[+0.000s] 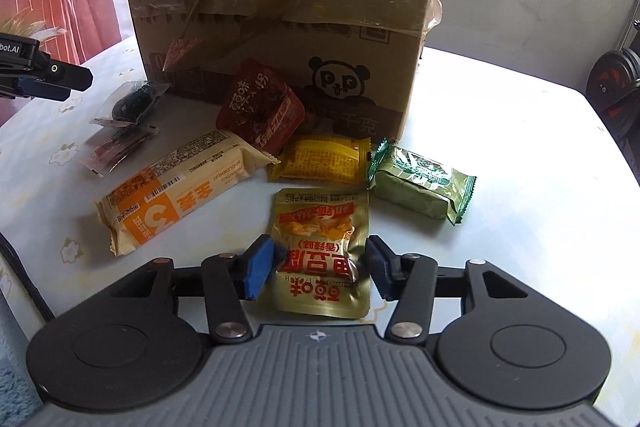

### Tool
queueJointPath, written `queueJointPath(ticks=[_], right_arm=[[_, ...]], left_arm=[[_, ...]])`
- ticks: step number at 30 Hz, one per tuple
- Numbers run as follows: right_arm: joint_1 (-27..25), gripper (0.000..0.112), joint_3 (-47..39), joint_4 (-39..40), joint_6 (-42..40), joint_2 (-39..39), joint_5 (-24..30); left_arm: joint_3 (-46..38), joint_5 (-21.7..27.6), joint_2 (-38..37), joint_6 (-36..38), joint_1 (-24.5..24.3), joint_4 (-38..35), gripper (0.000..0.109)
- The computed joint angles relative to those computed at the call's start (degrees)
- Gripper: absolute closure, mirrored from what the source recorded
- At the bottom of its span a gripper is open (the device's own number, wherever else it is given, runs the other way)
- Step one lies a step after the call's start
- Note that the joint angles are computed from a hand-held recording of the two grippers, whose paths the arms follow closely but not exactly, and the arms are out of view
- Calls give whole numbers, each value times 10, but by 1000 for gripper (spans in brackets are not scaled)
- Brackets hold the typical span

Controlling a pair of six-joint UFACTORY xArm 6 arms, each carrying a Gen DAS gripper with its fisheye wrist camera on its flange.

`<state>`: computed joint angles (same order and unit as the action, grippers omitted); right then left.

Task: Organize snacks
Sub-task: 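Grasp the gold snack pouch with the right tool while the left tool approaches the clear packet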

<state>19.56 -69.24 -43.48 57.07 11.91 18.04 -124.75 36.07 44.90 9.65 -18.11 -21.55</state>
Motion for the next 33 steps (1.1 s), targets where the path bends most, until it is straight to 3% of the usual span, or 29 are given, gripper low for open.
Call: queueJointPath(ticks=[1,2,7,11,12,14,16,18,21,22,26,33], right_arm=[[0,78,-1,-11,5,-1,0],[1,81,-2,-10,2,-2,4],[-8,82,14,6,17,-10,-22],[-1,80,8,-19,42,-12,-5],[0,78,6,-37,57,-13,1],[3,58,1,-46,58,-12,10],[6,46,-6,-32,42,-5,22],[9,46,-13,-4,17,3,35],[6,44,-13,-21,43,9,29],[7,45,-15,-19,33,10,31],[10,71,-18,-12,-4,9,24],[0,77,4,-19,32,-4,-12]], left_arm=[[-2,2,1,0,0,0,48],[-3,3,2,1,0,-1,48],[-6,6,3,4,0,-3,48],[-7,7,4,0,1,-2,48],[-8,7,4,0,1,-2,48],[-8,8,4,3,1,-3,48],[-12,10,6,3,1,-2,48],[-12,11,6,3,1,-2,48],[-11,10,5,2,2,-2,48],[-10,9,5,1,2,-3,48],[-8,8,4,3,2,-5,48],[1,5,-1,4,3,-10,48]])
